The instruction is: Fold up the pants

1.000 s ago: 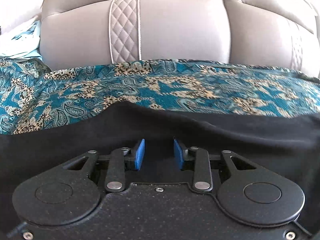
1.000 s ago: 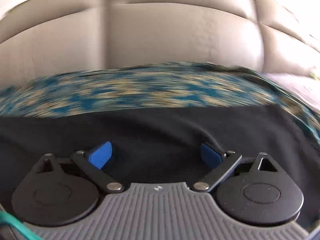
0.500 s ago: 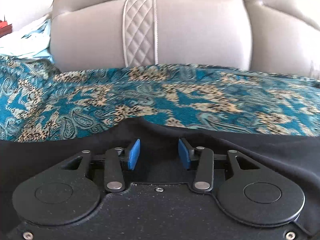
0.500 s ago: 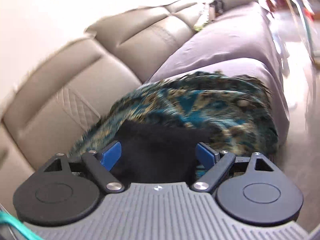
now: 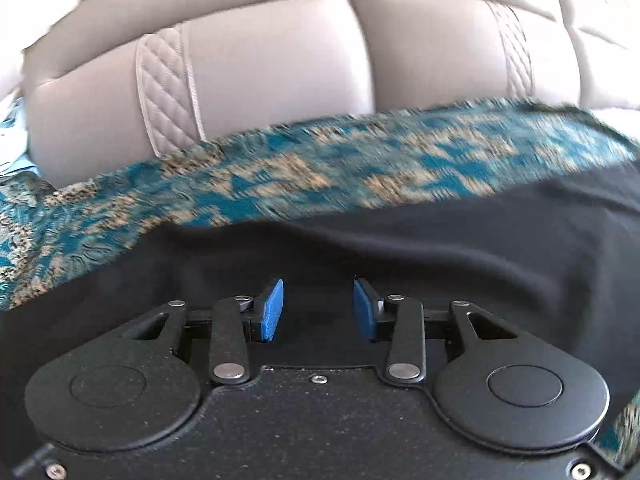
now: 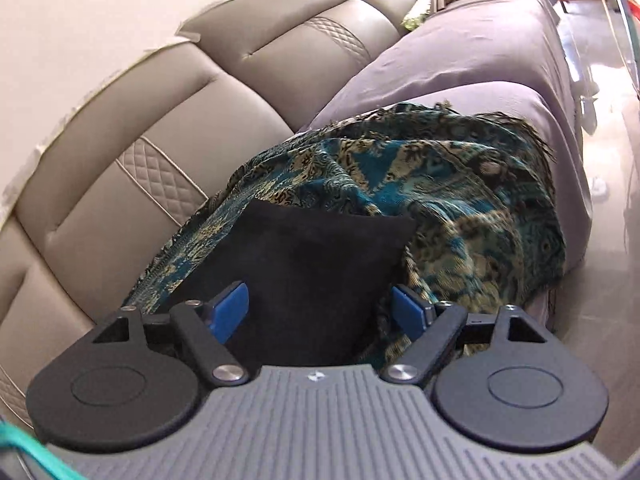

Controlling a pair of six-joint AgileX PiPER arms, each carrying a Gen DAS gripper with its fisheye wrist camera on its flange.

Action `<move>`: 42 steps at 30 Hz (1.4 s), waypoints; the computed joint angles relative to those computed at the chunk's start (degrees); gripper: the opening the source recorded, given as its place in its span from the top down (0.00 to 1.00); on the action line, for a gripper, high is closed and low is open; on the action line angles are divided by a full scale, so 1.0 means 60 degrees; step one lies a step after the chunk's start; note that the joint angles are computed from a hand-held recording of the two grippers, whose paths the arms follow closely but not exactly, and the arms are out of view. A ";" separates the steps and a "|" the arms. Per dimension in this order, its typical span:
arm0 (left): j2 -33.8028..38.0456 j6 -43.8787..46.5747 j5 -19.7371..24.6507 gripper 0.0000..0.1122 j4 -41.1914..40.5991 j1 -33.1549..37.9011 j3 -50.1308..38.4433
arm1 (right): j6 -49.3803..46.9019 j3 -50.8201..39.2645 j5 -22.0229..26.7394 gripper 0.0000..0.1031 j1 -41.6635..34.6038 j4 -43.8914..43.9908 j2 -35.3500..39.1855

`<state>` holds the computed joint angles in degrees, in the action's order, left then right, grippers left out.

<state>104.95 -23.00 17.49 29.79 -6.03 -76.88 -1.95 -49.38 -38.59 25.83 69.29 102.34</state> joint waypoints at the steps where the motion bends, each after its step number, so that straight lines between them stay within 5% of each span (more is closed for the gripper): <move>1: 0.0037 -0.0534 0.0033 0.65 0.0598 -0.0062 0.0085 | -0.0214 -0.0124 0.0098 0.19 -0.0084 0.0035 0.0061; 5: 0.0224 -0.1706 0.0148 0.65 0.1505 0.0118 -0.0098 | -0.1776 -0.0743 0.0386 0.20 -0.0339 0.0687 0.0273; 12: 0.1157 -0.3157 0.1061 0.63 0.2690 0.0860 -0.1438 | -0.3060 -0.1259 0.0784 0.64 -0.0869 0.1591 0.0418; 20: 0.1473 -0.3385 0.1627 0.57 0.3211 0.1112 -0.2020 | -0.0182 -0.0506 0.1355 0.56 -0.1537 -0.0617 0.0162; 30: 0.1116 -0.3602 0.1354 0.55 0.3450 0.0987 -0.1401 | -0.2796 -0.1123 0.0901 0.48 -0.0963 0.1113 0.0407; 34: 0.1372 -0.3033 0.1532 0.50 0.2661 0.1222 -0.1910 | -0.3123 -0.1162 0.0835 0.66 -0.0896 0.1326 0.0397; 39: 0.1552 -0.2561 0.1626 0.48 0.1859 0.1443 -0.2297 | -0.3656 -0.1153 0.0628 0.68 -0.0556 0.1715 0.0387; 42: 0.1547 -0.2611 0.1588 0.48 0.1933 0.1446 -0.2267 | -0.5958 -0.1924 0.0276 0.67 -0.0345 0.2809 0.0827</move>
<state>114.23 -38.67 27.02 41.39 2.64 -90.48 -37.70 -60.92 -36.93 23.77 86.15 107.30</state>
